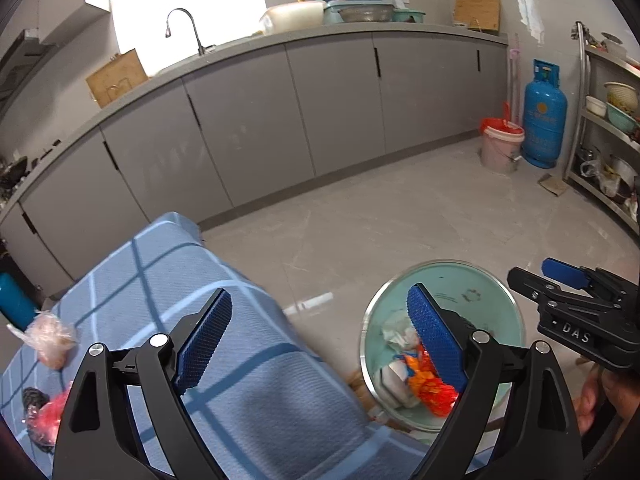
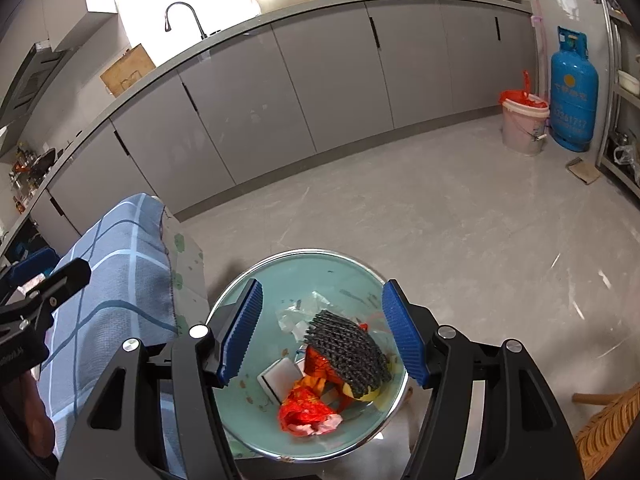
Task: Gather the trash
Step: 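Open both tools to drop eraser sponge and scrubber into the basin, then return to the table and grasp the second black mesh scrubber with the left tool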
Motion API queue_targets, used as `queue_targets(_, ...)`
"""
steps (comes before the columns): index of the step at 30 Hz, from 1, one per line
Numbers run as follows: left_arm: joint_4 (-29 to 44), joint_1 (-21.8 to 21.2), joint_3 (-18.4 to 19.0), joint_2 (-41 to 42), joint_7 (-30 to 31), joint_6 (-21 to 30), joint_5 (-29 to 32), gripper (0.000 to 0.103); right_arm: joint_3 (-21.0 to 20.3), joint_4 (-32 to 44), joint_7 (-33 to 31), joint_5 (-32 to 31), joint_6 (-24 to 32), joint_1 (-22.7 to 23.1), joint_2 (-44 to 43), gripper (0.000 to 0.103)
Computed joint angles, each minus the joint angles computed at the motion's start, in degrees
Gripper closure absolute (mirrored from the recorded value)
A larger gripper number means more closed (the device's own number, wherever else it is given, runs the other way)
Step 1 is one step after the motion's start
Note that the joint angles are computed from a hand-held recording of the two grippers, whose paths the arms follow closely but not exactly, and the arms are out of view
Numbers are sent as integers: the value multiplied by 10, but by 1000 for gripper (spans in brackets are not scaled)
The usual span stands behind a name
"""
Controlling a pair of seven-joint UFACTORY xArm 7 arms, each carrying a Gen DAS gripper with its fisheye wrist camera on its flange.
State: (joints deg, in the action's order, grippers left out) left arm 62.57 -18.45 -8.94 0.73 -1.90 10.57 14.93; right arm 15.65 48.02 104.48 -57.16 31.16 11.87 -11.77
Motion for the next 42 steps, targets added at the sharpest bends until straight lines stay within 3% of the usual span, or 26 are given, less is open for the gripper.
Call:
queue_targets(11,-45,41,14,-60,0,-7,-7,13,-2,84,-27,-9,-6,45,70,39)
queue_targets(18,-67,89,34,-101,10,0,-27,13,-21,174,-72,-4,0,105,141,37)
queue_targets(29,-75,196,63,-119,-3,-4,-12,12,-63,338,-180,41,17,204,263,37)
queue_targets(36,-66,298,68,-98,-85,-10,80,11,-88,442,-262,93,25,253,336,36)
queue_targets(42,-27,310,104,-42,-106,21,98,11,-105,542,-337,146,36,288,406,35)
